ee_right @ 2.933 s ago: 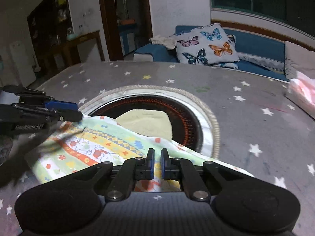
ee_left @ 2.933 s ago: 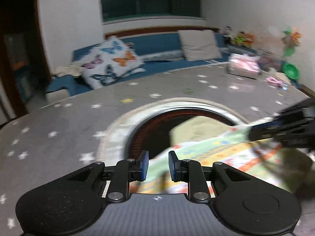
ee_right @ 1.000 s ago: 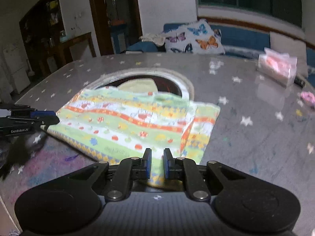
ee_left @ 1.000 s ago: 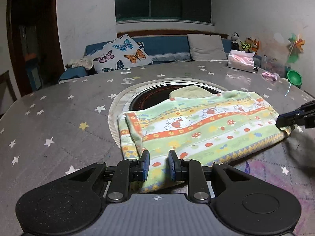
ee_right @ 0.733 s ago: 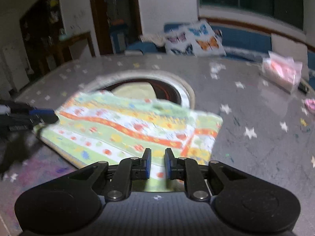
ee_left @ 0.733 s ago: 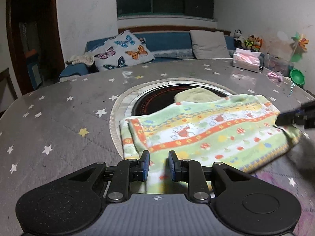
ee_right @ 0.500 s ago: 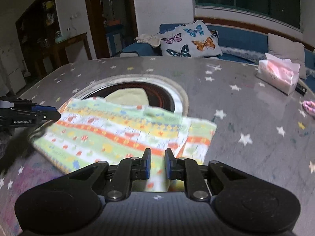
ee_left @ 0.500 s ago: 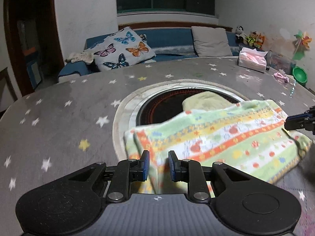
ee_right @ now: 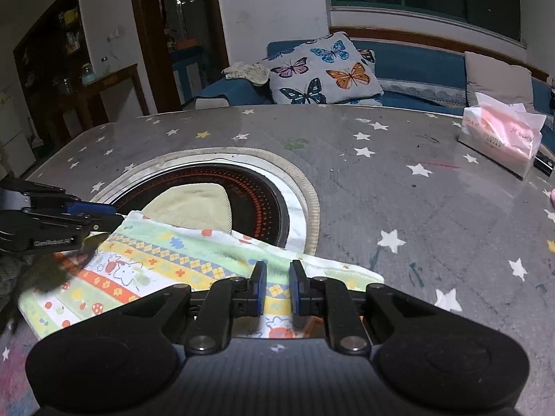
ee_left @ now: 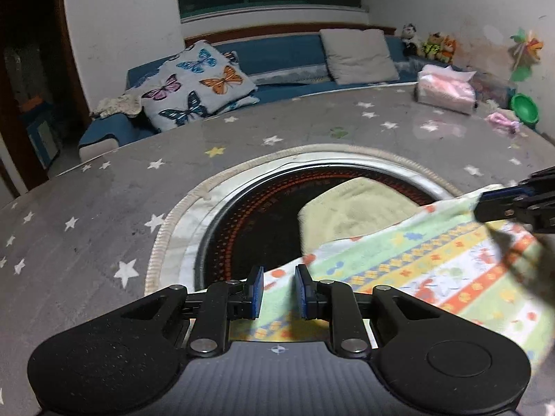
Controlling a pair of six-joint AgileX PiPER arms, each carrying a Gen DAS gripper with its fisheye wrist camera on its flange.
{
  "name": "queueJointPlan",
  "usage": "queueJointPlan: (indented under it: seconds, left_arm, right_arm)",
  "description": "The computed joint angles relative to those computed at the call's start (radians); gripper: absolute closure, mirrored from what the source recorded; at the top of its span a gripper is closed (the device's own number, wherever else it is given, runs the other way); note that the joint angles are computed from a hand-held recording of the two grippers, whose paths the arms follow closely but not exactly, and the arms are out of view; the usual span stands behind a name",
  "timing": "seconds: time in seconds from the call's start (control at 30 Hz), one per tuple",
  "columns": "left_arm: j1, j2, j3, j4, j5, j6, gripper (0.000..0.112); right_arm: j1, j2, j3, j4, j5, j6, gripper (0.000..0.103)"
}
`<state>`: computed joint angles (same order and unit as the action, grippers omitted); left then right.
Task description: Fold clothes
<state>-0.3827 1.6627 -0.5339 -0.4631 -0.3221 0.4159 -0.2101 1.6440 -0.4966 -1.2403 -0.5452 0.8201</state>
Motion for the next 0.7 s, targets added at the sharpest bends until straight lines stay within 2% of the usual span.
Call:
queueJointPlan:
  seconds: [0.2,0.3,0.37,0.5,0.53,0.63,0.7]
  left_arm:
    - [-0.01,-0.025,0.005,-0.004,0.004,-0.01,0.092]
    - [-0.016,-0.007,-0.011,-0.076,0.005,0.053,0.092]
    - [-0.02,0.005,-0.022,-0.125,0.006,0.095,0.091]
    - [0.01,-0.049,0.025,-0.07,0.004,0.034,0.089]
    - [0.02,-0.067,0.04,-0.066,0.006,0.027,0.085]
    - [0.044,-0.121,0.087,-0.077,0.002,0.012,0.063]
    - [0.065,-0.164,0.124,-0.062,0.001,-0.017,0.057]
  right_arm:
    - [0.041,-0.033,0.006,0.008,-0.012,0.007,0.089]
    - [0.112,0.015,-0.022,0.099,0.04,-0.052,0.089]
    - [0.147,0.042,-0.026,0.217,0.087,-0.151,0.089]
    - [0.121,-0.011,0.007,0.181,0.072,-0.122,0.087]
    - [0.118,-0.032,0.018,0.164,0.071,-0.116,0.085]
    - [0.113,-0.099,0.058,0.108,0.062,-0.088,0.075]
    - [0.12,-0.151,0.09,0.06,0.05,-0.061,0.071]
